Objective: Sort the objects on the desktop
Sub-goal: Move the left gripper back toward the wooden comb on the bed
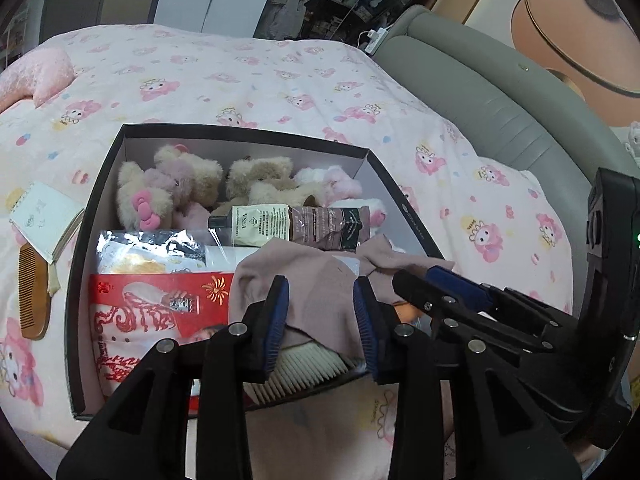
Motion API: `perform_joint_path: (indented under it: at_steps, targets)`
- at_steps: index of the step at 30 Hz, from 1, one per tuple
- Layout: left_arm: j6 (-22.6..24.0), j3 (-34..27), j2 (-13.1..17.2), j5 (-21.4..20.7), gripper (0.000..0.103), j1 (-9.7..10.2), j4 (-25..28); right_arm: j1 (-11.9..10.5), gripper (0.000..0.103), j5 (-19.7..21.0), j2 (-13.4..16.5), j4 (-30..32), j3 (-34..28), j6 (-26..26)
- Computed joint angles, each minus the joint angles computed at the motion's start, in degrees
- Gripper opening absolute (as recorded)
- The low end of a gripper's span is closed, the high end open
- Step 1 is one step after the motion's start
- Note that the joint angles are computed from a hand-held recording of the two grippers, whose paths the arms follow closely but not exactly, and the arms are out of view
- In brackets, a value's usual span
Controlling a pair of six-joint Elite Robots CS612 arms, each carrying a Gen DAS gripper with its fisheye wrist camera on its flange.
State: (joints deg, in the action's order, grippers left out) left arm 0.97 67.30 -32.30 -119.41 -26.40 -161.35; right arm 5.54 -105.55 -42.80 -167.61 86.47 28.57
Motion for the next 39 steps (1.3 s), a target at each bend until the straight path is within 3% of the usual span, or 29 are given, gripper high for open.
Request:
perform_joint_path:
  at_steps: [4,11,13,16,19,22,28,33,37,39]
  targets:
    - [0.6,3.2,-2.4,0.3,0.035,0.84,-0.1,1.6,0.029,-3.6,-0.7,-2.1,0.9,0.1]
    - [-2.2,5.0,-5.0,4.1,0.034,4.64,0.8,4.5,0.029,-2.0,0.7,-3.1,-3.1,-6.2]
    - [-3.6,4.3,-5.1,3.8,0.035,6.56,1.0,5.3,0.029,1.0,1.9,-2.3,-6.1,-7.6]
    - [-6.5,2.8,-4.5,5.4,0.035,8.99,2.8,5.9,0.029,8.8,4.1,-1.6,-11.0,-8.1]
    - [-8.5,1.8,-3.6,8.8,0.032,10.51,3.8,6.6,0.03,16.1,7.4,2.5,-17.2,-8.0]
    - [-11.0,-1.0,-1.2,8.3,0.032,12.09,7.0,7.2,0.031,20.8,11.8,10.0,-24.8,-8.9]
    - [-9.0,-10.5,4.8,3.3,0.032,13.74,21.1,8.3,0.031,19.1,19.2,24.4,-37.1,-9.0]
    - [-10.0,-11.5,5.9,3.2,0.032,14.06,21.9,8.0,0.04,21.6,24.5,37.2,-47.2,-9.6]
    - [-9.2,-14.4,7.9,1.1,0.032,14.61,25.1,7.0,0.047,25.1,25.7,38.3,-48.7,-8.1]
    - [-9.8,-15.6,8.6,0.9,0.032,14.82,25.2,7.1,0.049,23.9,26.6,39.6,-50.5,-8.2]
